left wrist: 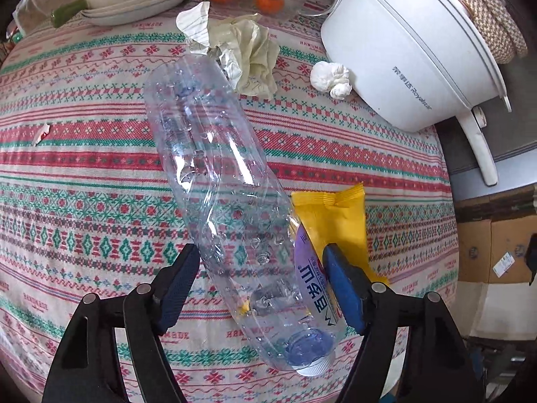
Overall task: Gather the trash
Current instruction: 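Grasp the clear plastic water bottle with the left gripper, then grasp the yellow snack wrapper with the right gripper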
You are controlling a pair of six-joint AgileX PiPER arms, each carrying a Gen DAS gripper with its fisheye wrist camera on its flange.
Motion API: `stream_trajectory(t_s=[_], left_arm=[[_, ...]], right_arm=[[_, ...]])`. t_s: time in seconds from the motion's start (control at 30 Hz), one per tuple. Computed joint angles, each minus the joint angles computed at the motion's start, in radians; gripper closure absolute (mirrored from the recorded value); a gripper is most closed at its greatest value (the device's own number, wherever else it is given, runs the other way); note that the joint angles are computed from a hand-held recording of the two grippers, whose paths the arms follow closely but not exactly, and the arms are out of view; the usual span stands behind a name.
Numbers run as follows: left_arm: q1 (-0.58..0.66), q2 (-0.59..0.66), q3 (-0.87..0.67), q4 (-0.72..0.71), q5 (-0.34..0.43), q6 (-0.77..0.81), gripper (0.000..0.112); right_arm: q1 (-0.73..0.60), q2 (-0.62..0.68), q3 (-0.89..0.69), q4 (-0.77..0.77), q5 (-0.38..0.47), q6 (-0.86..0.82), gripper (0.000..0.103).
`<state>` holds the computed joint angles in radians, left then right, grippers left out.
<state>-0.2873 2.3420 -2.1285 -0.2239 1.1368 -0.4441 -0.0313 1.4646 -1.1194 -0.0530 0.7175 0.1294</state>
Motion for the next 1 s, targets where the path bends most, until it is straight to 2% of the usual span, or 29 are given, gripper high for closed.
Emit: stream_trajectory(t_s=[0.07, 0.17, 0.3, 0.47, 0.63, 0.7, 1.0], left_arm=[[0.025, -0.055, 0.084, -0.04, -0.03, 0.061, 0.042], [0.04, -0.113, 0.159, -0.033, -0.034, 0.136, 0.042], [0.053, -0.218, 0.321, -0.019, -0.093, 0.234, 0.043], [0.072, -0.376, 0.566, -0.013, -0.202, 0.347, 0.043], [0.067, -0.526, 0.782, 0.011, -0.331, 0.395, 0.043], [0.072, -0.563, 0.838, 0.008, -0.363, 0.416, 0.043], [0.117, -0.676, 0.956, -0.036, -0.41, 0.505, 0.043]], right_arm=[[0.019, -0.004, 0.005, -0.017, -0.004, 0.016, 0.019], [0.04, 0.004, 0.006, -0.033, -0.006, 0.036, 0.019], [0.064, 0.022, -0.003, -0.021, -0.003, 0.05, 0.019], [0.099, 0.048, -0.02, 0.017, 0.005, 0.048, 0.019], [0.163, 0.091, -0.047, -0.003, 0.008, 0.087, 0.019], [0.182, 0.116, -0.064, 0.008, 0.008, 0.093, 0.019], [0.239, 0.322, -0.202, 0.143, 0.004, 0.038, 0.019]])
